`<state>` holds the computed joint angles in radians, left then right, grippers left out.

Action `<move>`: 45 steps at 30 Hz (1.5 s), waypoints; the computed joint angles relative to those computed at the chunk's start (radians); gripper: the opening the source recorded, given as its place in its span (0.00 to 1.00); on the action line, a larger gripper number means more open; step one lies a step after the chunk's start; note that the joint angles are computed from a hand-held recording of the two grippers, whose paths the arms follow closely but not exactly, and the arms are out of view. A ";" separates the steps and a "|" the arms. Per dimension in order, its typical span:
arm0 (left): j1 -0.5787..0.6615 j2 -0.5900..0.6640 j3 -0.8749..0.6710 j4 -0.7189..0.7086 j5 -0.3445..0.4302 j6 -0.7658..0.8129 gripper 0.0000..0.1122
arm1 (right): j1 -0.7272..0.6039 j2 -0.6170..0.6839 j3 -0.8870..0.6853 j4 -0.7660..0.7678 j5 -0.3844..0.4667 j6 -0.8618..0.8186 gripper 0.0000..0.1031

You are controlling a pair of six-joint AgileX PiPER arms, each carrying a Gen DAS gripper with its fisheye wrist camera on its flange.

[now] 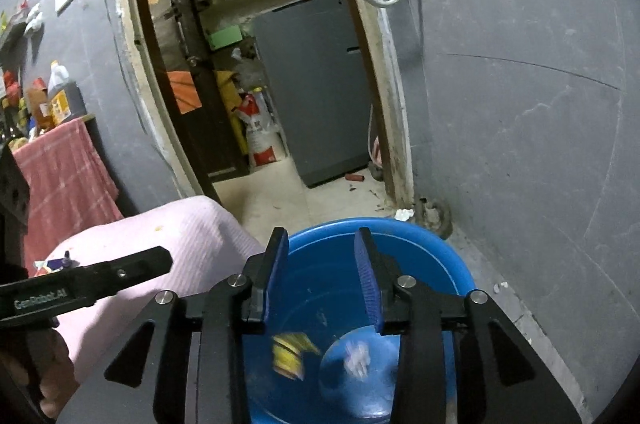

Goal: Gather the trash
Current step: 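Open both tools to drop the wrappers into the blue basin, then move both open tools back toward the wrapper pile on the stool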

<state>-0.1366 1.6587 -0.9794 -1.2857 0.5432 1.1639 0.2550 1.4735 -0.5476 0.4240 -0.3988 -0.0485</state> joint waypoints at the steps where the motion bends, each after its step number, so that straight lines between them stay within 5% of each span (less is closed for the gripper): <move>1: -0.001 -0.007 0.009 -0.016 -0.006 0.011 0.31 | -0.005 0.004 -0.010 -0.009 0.006 0.010 0.37; 8: 0.072 -0.149 0.123 -0.164 -0.030 0.166 0.48 | 0.064 -0.062 0.006 0.121 -0.050 -0.115 0.48; 12: 0.147 -0.234 0.165 -0.226 -0.019 0.232 0.59 | 0.146 -0.117 0.022 0.219 -0.113 -0.207 0.71; 15: 0.223 -0.302 0.203 -0.281 -0.004 0.292 0.73 | 0.218 -0.149 0.021 0.284 -0.161 -0.270 0.76; 19: 0.349 -0.384 0.239 -0.289 0.037 0.324 0.78 | 0.325 -0.171 0.002 0.377 -0.229 -0.371 0.87; 21: 0.430 -0.423 0.254 -0.282 0.067 0.320 0.88 | 0.401 -0.175 -0.013 0.437 -0.282 -0.436 1.00; 28: 0.750 -0.539 0.336 -0.331 0.242 0.466 0.90 | 0.592 -0.120 -0.087 0.524 -0.420 -0.550 1.00; 37: 1.162 -0.524 0.367 -0.330 0.491 0.660 0.90 | 0.793 -0.005 -0.183 0.520 -0.572 -0.571 1.00; 45: 1.349 -0.391 0.352 -0.327 0.597 0.834 0.90 | 0.829 0.121 -0.311 0.529 -0.493 -0.580 1.00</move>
<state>1.2125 1.2673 -0.6271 -1.6129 1.1404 1.9975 1.0838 1.5949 -0.8584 0.9526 -0.8922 -0.6286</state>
